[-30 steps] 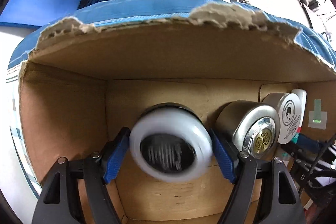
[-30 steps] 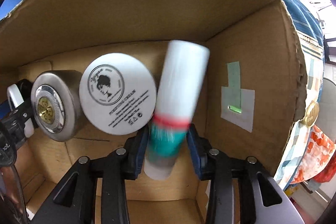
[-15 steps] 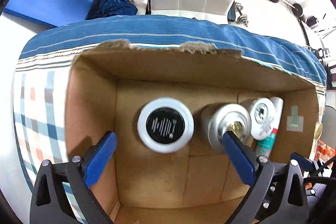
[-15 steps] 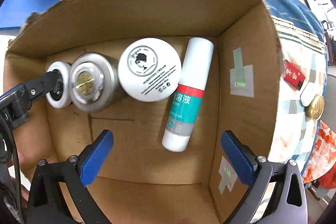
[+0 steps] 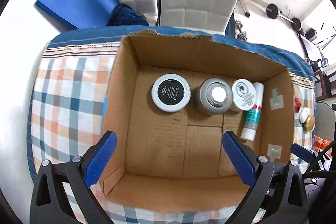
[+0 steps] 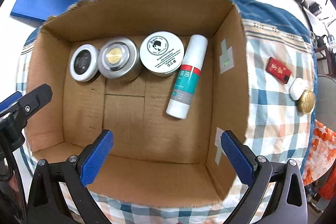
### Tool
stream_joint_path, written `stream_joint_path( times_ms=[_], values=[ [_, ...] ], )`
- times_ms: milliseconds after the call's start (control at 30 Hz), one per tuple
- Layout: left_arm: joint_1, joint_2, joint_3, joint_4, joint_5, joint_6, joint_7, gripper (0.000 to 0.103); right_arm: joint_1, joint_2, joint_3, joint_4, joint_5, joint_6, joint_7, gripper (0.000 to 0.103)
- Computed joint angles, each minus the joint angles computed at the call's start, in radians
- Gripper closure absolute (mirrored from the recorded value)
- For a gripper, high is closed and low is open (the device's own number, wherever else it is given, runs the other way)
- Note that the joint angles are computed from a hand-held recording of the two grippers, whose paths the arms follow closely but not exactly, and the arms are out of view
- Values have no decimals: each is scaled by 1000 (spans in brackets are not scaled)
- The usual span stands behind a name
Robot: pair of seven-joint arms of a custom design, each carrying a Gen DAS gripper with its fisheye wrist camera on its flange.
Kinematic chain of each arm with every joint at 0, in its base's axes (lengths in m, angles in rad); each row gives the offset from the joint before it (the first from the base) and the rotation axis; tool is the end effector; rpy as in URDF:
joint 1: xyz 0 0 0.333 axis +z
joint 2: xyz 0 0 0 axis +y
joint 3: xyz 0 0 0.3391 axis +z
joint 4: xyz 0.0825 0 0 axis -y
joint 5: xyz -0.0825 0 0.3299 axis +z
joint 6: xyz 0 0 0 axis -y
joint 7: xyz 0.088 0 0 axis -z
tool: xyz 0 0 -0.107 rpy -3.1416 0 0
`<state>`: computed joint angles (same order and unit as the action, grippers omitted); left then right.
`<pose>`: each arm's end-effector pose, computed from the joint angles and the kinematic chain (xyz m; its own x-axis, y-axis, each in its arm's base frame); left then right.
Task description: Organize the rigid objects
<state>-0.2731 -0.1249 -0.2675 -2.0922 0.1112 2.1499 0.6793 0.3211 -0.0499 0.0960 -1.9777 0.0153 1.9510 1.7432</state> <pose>0.4133 -0.2495 0.5373 0.2875 -0.9565 0.0491 -0.9326 -0.2913 -0.2130 0.4508 0.2018 0.5328 0.2370 -0.9714 -0.0133 -0.9714 -0.2367 -0.0210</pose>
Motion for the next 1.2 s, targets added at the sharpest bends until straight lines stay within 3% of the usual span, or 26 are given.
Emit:
stream_joint_path(
  times_ms=[400, 833, 1033, 1200],
  values=[
    [-28, -147, -63, 17, 42, -116, -97, 0, -8, -167, -9, -48, 54, -9, -86, 0],
    [-65, -142, -113, 138, 97, -214, -157, 0, -32, -311, -37, -73, 119, -55, -161, 0],
    [-98, -4, -129, 301, 154, -191, -165, 0, -82, -315, -94, -32, 176, -105, -205, 0],
    [-187, 262, -121, 588, 206, -194, -116, 0, -176, -267, -156, 35, 156, -127, -230, 0]
  ],
)
